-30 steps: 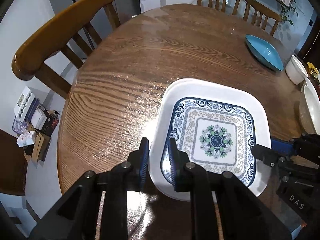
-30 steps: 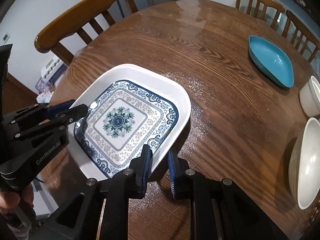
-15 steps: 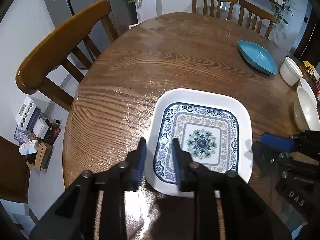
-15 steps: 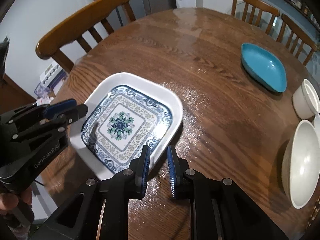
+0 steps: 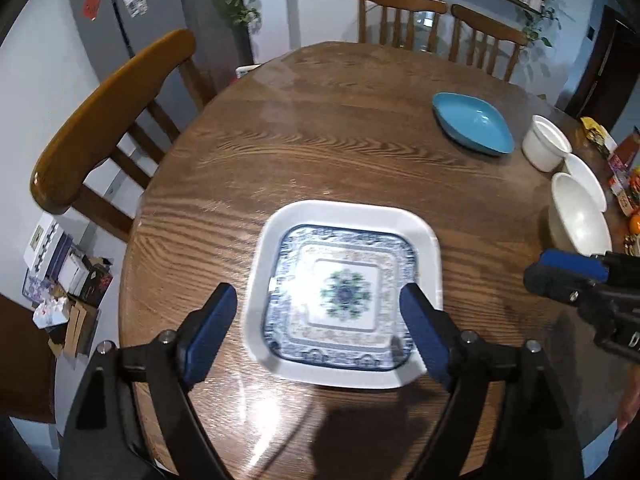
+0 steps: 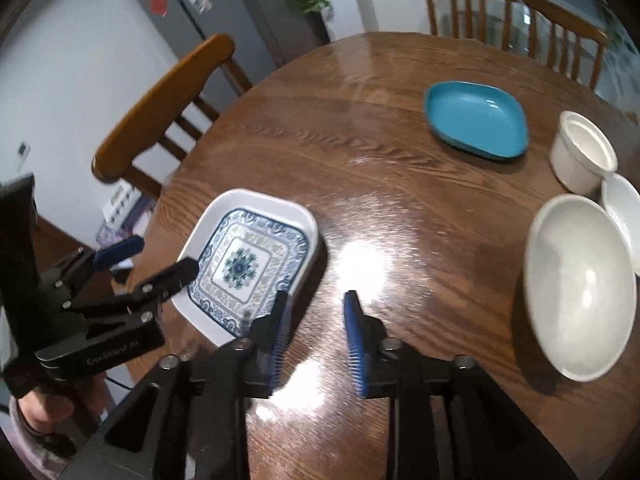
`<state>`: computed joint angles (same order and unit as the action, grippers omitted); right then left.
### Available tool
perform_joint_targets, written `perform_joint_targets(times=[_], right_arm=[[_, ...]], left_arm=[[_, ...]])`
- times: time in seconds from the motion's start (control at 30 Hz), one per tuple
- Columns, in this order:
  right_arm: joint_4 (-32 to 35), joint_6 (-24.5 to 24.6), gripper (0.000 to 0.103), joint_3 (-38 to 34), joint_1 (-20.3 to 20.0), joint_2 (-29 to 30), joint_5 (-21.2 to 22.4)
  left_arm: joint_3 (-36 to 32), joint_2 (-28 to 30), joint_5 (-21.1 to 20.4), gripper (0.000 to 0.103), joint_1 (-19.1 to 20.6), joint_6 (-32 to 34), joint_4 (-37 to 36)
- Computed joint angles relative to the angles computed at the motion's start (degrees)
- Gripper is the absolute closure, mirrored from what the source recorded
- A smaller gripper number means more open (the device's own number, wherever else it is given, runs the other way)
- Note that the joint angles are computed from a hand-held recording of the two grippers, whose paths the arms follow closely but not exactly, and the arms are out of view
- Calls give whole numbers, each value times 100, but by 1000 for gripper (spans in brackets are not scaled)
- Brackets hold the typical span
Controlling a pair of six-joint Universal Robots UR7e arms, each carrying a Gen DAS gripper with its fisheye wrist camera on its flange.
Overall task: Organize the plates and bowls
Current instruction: 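Carry the smaller plate over the larger plate, lower it on and release, then move both grippers to the teal square dish and grasp its rim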
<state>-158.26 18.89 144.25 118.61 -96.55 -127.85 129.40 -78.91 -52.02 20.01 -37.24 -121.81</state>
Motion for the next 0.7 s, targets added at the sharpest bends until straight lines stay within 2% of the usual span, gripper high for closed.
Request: perform_joint_targets(times=[0.07, 0.27, 0.43, 0.6, 0.7], right_arm=[[52, 84, 62, 63, 4, -243, -45], [348, 257, 61, 231, 44, -1148, -262], [661, 378, 60, 280, 109, -1733, -509], [1229, 516, 60, 224, 227, -2313, -812], [1610, 599, 60, 109, 324, -2557, -1009]], left_arm=[[-51, 89, -94, 20, -72, 20, -26], [-182, 361, -323, 10, -290, 91, -217], [-314, 607, -431, 9, -479, 205, -351], [-497, 840, -540, 7, -621, 322, -477], [-644, 979, -579, 1, -684, 397, -549]])
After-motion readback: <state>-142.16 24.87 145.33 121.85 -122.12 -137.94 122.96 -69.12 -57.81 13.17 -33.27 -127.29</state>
